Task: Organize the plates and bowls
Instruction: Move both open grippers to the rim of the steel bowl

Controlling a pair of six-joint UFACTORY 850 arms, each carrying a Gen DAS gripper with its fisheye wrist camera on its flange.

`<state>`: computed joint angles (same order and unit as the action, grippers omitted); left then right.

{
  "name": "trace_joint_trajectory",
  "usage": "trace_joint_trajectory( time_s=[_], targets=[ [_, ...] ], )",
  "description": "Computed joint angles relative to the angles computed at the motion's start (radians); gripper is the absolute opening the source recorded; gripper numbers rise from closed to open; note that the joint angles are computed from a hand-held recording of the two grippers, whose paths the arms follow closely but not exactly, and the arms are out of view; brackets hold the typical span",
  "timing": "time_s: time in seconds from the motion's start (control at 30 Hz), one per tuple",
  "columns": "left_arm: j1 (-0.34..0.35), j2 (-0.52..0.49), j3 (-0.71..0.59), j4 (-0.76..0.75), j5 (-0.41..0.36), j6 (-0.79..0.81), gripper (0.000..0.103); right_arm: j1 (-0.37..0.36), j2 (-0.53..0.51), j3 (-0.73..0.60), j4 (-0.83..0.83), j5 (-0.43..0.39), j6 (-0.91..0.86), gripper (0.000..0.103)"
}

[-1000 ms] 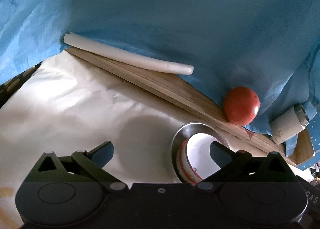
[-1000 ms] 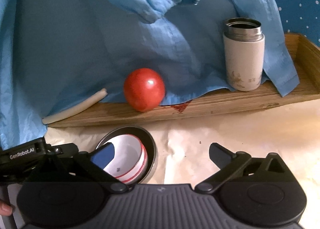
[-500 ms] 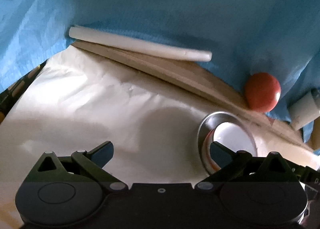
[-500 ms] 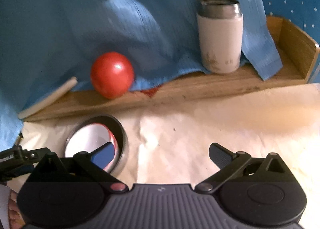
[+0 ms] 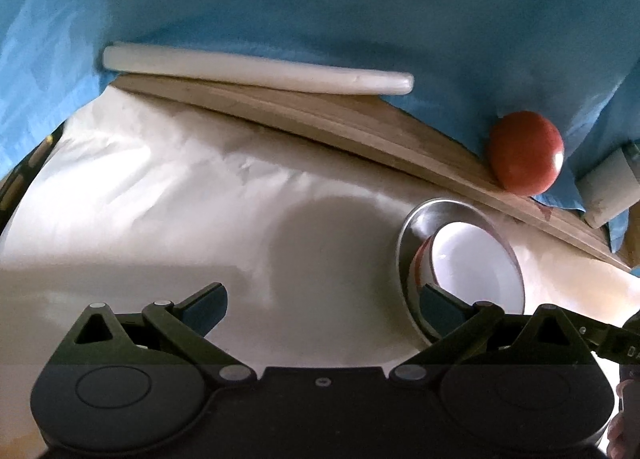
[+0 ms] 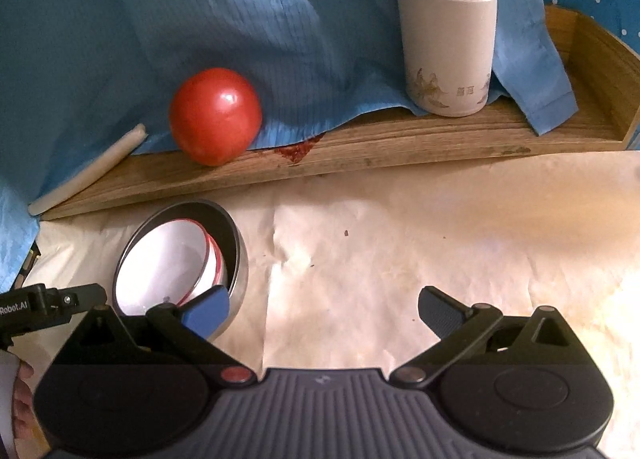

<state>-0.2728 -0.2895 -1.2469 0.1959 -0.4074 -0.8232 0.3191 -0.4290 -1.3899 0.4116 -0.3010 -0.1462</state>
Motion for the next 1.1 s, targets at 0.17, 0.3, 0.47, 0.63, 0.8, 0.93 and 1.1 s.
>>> trace_joint_trajectory(
  time_s=[0.17, 0.3, 0.47, 0.63, 0.8, 0.93, 1.1],
  targets=[
    [0.004, -0.014, -0.014, -0.040, 0.007, 0.057, 0.102, 0.002, -0.015, -0.016, 0.014, -0.014, -0.023, 0.103],
    [0.006, -0.029, -0.029, -0.056, 0.000, 0.092, 0.102, 0.003, -0.024, -0.025, 0.024, -0.024, -0.037, 0.103],
    [0.008, -0.046, -0.047, -0.061, -0.013, 0.114, 0.102, 0.006, -0.035, -0.037, 0.014, -0.039, -0.028, 0.103],
    [0.010, -0.061, -0.058, -0.073, -0.023, 0.136, 0.102, 0.008, -0.048, -0.051, 0.010, -0.046, -0.026, 0.103],
    [0.015, -0.070, -0.064, -0.080, -0.022, 0.143, 0.102, 0.010, -0.062, -0.066, 0.011, -0.054, -0.029, 0.103],
    [0.016, -0.073, -0.067, -0.079, -0.023, 0.143, 0.102, 0.011, -0.071, -0.074, 0.019, -0.055, -0.041, 0.103],
    [0.019, -0.083, -0.078, -0.073, -0.024, 0.136, 0.102, 0.012, -0.081, -0.082, 0.030, -0.061, -0.054, 0.103]
  ],
)
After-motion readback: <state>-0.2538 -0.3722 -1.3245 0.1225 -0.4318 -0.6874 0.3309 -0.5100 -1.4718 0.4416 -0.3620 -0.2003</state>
